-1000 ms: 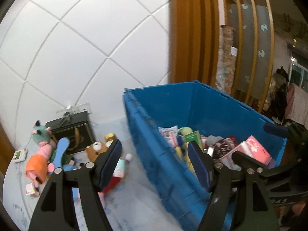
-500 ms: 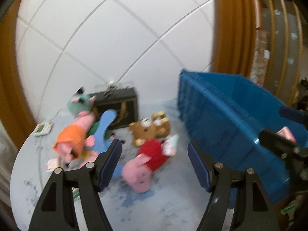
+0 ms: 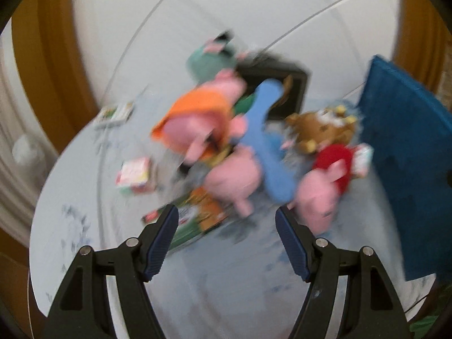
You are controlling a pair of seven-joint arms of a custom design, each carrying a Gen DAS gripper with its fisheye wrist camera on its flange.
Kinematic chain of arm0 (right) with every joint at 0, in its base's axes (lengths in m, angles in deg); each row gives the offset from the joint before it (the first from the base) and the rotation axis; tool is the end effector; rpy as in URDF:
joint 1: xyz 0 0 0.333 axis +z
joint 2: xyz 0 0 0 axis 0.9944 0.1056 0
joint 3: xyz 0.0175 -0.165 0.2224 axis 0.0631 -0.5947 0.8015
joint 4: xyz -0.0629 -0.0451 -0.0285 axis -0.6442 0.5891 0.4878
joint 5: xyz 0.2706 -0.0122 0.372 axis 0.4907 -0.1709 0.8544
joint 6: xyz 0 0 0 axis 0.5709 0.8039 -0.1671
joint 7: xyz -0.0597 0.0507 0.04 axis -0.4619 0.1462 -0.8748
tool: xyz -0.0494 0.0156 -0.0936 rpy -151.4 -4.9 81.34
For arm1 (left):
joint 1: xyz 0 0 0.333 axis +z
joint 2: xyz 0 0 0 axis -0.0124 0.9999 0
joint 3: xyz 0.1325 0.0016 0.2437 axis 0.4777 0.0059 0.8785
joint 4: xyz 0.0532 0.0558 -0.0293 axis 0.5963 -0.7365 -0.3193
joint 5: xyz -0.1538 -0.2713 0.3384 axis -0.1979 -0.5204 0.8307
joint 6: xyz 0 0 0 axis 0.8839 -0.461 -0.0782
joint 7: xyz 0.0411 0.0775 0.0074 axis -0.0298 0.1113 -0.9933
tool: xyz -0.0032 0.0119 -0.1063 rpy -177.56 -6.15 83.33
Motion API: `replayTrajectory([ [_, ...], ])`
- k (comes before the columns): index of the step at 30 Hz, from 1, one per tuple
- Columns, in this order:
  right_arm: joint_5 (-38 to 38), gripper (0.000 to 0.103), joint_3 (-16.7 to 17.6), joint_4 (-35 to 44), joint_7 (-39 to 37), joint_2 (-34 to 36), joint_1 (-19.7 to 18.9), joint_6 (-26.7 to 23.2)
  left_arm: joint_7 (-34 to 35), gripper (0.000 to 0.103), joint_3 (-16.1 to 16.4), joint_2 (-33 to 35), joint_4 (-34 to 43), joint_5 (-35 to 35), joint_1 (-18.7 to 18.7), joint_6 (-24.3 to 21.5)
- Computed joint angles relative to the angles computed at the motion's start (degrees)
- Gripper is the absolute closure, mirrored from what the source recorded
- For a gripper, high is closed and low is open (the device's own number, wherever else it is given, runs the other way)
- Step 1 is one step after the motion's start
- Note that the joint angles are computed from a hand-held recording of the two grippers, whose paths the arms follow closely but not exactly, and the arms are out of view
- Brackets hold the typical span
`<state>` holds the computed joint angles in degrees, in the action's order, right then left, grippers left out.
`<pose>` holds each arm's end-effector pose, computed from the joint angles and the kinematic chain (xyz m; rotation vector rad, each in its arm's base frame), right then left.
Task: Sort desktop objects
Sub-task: 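Grasp the green-orange medicine box with the left tool while the right grasps the pink pig plush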
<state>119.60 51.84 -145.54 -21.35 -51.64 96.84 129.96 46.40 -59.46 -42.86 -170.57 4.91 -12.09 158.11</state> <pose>0.5869 0.1180 0.6219 -2.2704 0.8361 -0.3571 0.5251 -0.2834 0.5168 -2.0760 1.4551 -0.5305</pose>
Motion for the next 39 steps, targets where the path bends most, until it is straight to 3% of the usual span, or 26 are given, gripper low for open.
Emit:
replayTrajectory([
  [6, -5.0, 0.000, 2.1, 2.8, 5.9, 5.0, -0.3, -0.8, 8.0, 0.033, 3.6, -1.0, -6.6, -5.9, 1.6, 1.2],
  [11, -10.9, 0.000, 4.0, 4.9, 12.5, 8.6, -0.1, -1.1, 19.6, 0.033, 6.2, 2.4, -8.5, -11.0, 3.0, 8.4],
  [15, -15.7, 0.000, 5.0, 6.1, 18.6, 10.8, 0.2, -1.0, 28.7, 0.033, 7.1, 7.3, -6.0, -13.8, 3.9, 11.0],
  [19, -20.0, 0.000, 5.5, 8.0, 24.3, 13.2, 0.5, -2.0, 40.5, 0.031, 7.8, 12.6, -2.1, -16.8, 4.4, 9.6],
  [21, -21.6, 0.000, 5.7, 8.6, 26.9, 14.3, 0.7, -2.2, 44.9, 0.031, 8.2, 12.6, -2.6, -19.6, 4.7, 12.1],
  [23, -22.3, 0.000, 5.8, 9.8, 28.9, 15.5, 0.8, -3.3, 47.2, 0.021, 8.4, 13.1, -2.1, -21.8, 5.0, 12.4],
  [25, -22.8, 0.000, 5.9, 10.9, 30.3, 16.7, 1.0, -4.3, 47.0, 0.004, 8.5, 14.3, -1.2, -21.6, 5.2, 12.2],
  [28, -23.1, 0.000, 6.2, 12.9, 32.0, 18.8, 1.3, -5.8, 50.4, 0.004, 8.2, 14.6, -0.7, -25.5, 5.1, 11.3],
  [30, -22.8, 0.000, 6.5, 14.6, 32.3, 20.5, 1.5, -6.9, 49.6, 0.004, 7.7, 14.4, -1.3, -21.8, 4.5, 11.3],
  [32, -22.4, 0.000, 6.7, 16.5, 32.8, 22.4, 1.7, -8.1, 42.3, 0.001, 7.9, 15.9, 0.1, -10.7, 2.7, 8.3],
  [34, -21.5, 0.000, 6.9, 19.1, 33.5, 24.9, 1.8, -9.4, 39.1, 0.001, 7.5, 16.1, 0.1, -10.2, 3.4, 9.4],
  [39, -20.0, 0.000, 7.6, 25.7, 36.2, 31.4, 2.4, -12.8, 26.1, 0.002, 8.2, 17.5, 2.9, -10.4, 3.3, 6.8],
])
